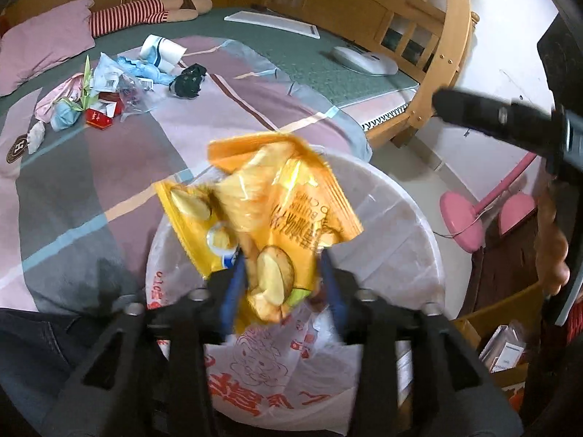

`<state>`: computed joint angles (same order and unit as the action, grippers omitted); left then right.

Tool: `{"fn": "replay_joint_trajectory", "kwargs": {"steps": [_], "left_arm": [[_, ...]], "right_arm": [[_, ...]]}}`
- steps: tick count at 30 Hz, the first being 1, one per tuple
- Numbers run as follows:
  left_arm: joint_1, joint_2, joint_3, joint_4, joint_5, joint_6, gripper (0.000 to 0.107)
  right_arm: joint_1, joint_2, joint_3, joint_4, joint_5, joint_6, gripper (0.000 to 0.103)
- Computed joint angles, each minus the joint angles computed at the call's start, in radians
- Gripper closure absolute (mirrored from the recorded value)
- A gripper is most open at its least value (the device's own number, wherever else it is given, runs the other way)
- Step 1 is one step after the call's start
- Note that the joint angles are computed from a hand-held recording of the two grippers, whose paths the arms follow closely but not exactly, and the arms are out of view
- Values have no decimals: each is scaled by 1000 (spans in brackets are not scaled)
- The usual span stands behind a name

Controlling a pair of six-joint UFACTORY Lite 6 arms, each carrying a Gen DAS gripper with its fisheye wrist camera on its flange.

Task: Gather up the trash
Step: 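Carry both bags over the wastebasket and open both tools to drop them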

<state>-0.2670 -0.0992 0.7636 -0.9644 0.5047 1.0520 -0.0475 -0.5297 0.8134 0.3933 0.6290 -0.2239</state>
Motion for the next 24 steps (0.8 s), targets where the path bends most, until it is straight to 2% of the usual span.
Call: {"fn": "replay_joint_trajectory", "kwargs": {"steps": [1, 2, 8, 18, 20, 22, 24], "left_arm": [[-2, -1, -1, 1, -2, -5, 35], [-3, -8, -6, 19, -13, -32, 22], [3, -14, -4, 42, -40, -95, 21], [114, 6, 23, 105, -137, -224, 21], [154, 28, 66, 155, -168, -276, 20], [196, 73, 128, 221, -216, -348, 16], [236, 147, 206, 205, -252, -326, 14]], "right_arm": [[-24, -4, 0, 25, 2, -22, 35], [-55, -4, 3, 59, 8, -50, 35], [-145, -3, -10, 152, 22, -131, 33], [-3, 25, -26, 15, -77, 21, 33], [50, 63, -9, -48, -127, 84, 30], [100, 157, 39, -80, -198, 112, 28], [141, 291, 122, -91, -263, 135, 28]]}}
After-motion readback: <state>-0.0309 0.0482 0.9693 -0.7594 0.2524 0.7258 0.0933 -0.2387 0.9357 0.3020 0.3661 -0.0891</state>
